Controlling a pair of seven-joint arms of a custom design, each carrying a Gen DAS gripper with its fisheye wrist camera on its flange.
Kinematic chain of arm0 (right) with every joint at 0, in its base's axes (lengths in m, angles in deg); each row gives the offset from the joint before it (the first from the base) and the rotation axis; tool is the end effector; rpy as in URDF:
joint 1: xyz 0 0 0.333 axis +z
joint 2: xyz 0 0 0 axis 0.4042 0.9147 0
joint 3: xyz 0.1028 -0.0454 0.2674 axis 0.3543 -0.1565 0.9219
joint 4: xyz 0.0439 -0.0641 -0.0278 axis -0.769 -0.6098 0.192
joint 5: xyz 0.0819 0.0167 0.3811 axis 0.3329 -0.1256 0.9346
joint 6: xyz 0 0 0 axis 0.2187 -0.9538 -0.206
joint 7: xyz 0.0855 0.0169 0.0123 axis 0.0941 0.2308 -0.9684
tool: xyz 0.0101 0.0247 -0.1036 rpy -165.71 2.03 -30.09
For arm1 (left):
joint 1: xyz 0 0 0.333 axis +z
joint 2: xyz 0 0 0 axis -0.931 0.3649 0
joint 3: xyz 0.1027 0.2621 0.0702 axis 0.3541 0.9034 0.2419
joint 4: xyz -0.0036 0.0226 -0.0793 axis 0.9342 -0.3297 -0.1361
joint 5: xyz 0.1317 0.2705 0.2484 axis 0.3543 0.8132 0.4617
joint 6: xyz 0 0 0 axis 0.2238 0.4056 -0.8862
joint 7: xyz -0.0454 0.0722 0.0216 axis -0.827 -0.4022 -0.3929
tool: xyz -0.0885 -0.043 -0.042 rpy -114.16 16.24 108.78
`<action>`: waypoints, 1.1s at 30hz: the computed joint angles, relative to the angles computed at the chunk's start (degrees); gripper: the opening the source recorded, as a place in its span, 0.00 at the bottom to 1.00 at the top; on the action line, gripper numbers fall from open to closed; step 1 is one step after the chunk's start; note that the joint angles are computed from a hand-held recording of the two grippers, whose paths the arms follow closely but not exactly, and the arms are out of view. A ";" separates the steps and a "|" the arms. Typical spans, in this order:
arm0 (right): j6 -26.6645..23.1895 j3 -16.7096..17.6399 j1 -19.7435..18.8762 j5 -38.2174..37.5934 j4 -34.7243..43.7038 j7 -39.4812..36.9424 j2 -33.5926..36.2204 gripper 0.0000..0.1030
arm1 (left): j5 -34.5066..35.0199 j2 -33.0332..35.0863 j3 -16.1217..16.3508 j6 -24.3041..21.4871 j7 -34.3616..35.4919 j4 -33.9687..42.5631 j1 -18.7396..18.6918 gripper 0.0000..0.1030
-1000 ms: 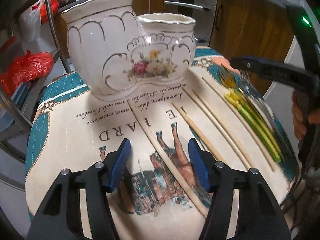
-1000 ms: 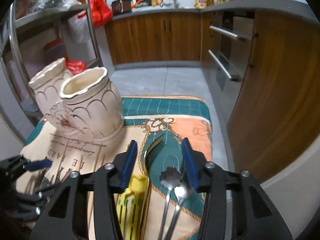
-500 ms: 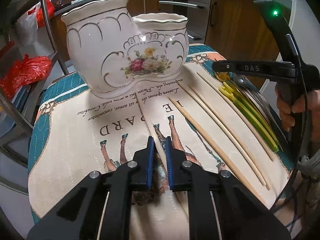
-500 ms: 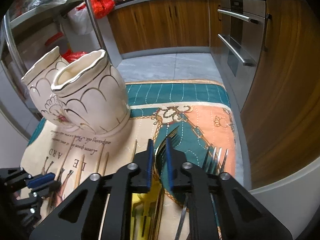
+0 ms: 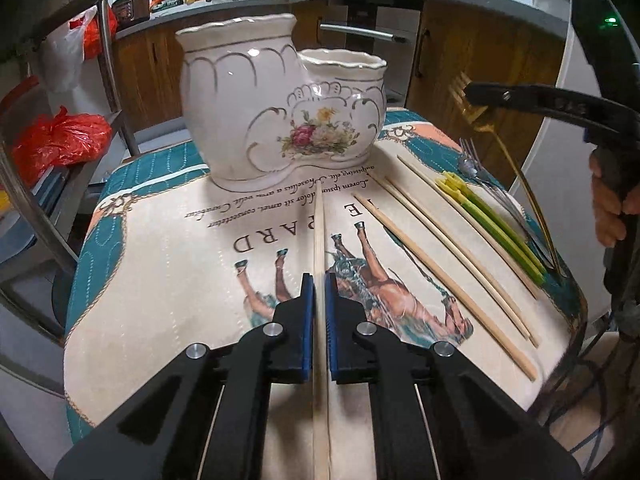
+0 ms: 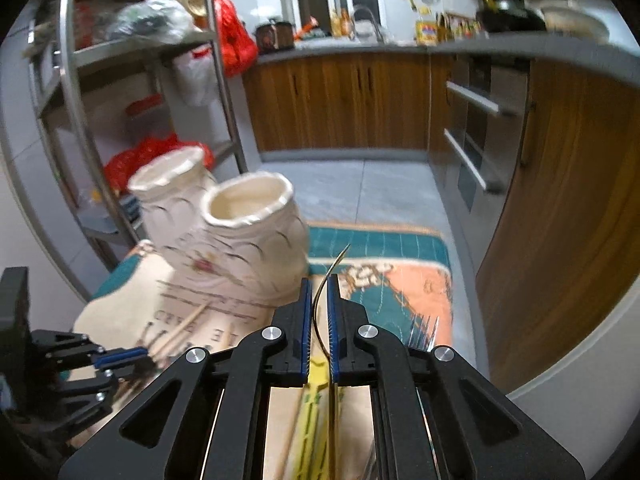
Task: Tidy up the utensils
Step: 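Grasp a wooden chopstick with the left tool while the right tool grasps a gold fork, then lift the chopstick over the tall white pot while the right tool carries the fork to the short pot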
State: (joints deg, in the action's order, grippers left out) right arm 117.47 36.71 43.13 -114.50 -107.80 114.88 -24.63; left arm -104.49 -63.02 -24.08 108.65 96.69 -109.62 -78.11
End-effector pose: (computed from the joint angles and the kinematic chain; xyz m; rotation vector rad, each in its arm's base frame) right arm 0.5345 0.2698 0.5865 -1.4638 1.8332 -0.8455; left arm 0.6095 -0.2675 0.5214 -0.9933 2.5382 -1.0252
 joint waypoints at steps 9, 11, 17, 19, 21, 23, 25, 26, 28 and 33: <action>-0.06 1.91 1.30 -10.09 1.12 4.89 -1.70 0.05 | -14.41 -4.20 -0.68 2.81 12.91 -4.39 2.57 0.06; 0.35 2.15 1.41 -11.15 1.52 5.64 -1.61 0.04 | -16.68 -4.60 -0.36 3.21 15.10 -4.66 2.49 0.06; 3.90 2.25 1.30 -16.99 2.03 10.79 -1.80 0.03 | -26.54 -5.53 -0.18 3.73 23.79 -5.00 2.81 0.06; 5.77 2.10 1.04 -18.33 2.06 12.44 -1.89 0.03 | -28.76 -5.62 0.00 4.15 25.91 -4.86 2.53 0.06; 7.57 1.99 0.80 -19.47 2.22 13.85 -1.73 0.03 | -30.91 -5.66 0.21 3.59 27.62 -4.46 2.48 0.06; 9.08 1.83 0.61 -19.76 2.16 14.77 -1.57 0.03 | -32.21 -5.58 0.50 2.97 28.49 -3.97 2.45 0.06; 10.22 1.65 0.51 -19.28 2.67 15.14 -1.09 0.03 | -34.00 -5.61 0.70 2.13 29.66 -3.54 2.62 0.06; 10.80 1.56 0.45 -19.76 2.74 15.93 -1.04 0.03 | -34.98 -5.68 0.78 1.86 30.38 -3.46 2.70 0.06; 11.23 1.54 0.44 -20.97 2.92 17.38 -1.10 0.03 | -37.09 -5.77 0.93 1.14 31.84 -3.16 2.89 0.06; 10.66 1.41 0.58 -24.18 5.81 20.41 0.03 0.03 | -40.92 -4.80 1.04 0.95 34.84 -0.17 2.86 0.06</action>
